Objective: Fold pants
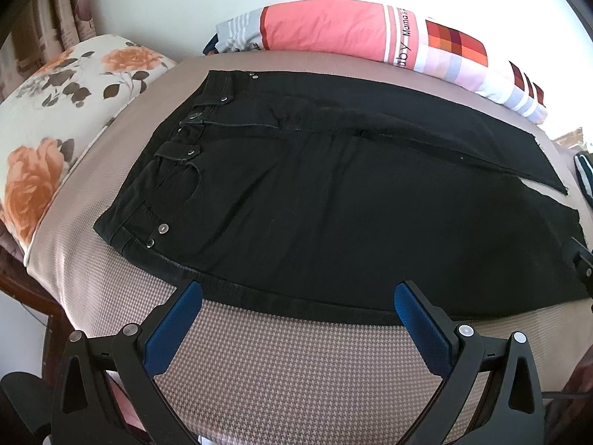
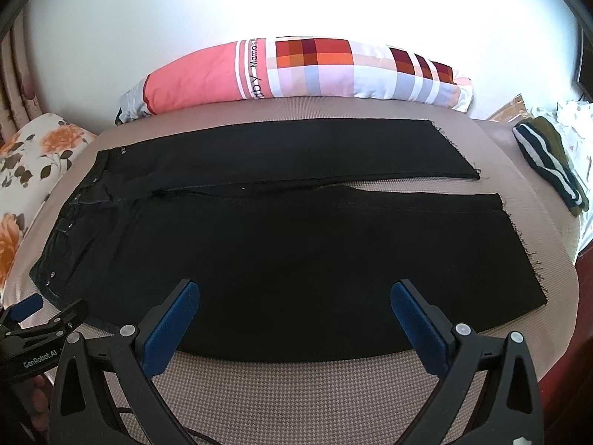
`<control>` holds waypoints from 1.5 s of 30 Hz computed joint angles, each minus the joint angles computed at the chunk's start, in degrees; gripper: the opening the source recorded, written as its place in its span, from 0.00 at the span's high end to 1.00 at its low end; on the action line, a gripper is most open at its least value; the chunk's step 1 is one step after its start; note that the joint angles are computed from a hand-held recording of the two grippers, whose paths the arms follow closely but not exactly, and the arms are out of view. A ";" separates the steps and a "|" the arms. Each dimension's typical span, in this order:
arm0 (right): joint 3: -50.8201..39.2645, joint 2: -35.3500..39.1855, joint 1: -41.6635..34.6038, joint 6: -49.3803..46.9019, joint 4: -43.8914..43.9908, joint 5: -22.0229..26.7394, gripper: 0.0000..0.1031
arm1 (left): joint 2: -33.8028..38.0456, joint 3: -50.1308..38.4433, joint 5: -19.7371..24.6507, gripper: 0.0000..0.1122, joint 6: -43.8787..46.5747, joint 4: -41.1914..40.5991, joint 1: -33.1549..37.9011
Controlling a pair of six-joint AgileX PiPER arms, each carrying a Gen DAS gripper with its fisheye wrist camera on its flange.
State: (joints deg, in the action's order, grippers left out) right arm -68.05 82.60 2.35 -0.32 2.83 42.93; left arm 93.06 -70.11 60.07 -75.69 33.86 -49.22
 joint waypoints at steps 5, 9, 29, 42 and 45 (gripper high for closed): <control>-0.13 0.17 0.11 0.19 0.06 0.06 0.00 | 0.13 -0.09 0.59 0.08 -0.37 1.21 -0.65; 0.02 0.04 -0.16 -0.39 0.61 0.08 0.00 | 0.12 0.01 0.53 0.08 0.02 0.94 -0.63; 0.27 -0.47 0.03 -0.09 0.30 -0.25 0.00 | -0.31 0.15 1.96 0.08 -1.72 3.33 -1.44; 0.21 -0.54 0.21 0.05 0.34 -0.23 0.00 | -1.15 0.05 2.72 0.08 -1.98 4.87 -2.02; 0.21 -0.52 0.19 0.01 0.39 -0.11 0.00 | -1.04 -0.13 2.81 0.08 -1.80 4.92 -2.05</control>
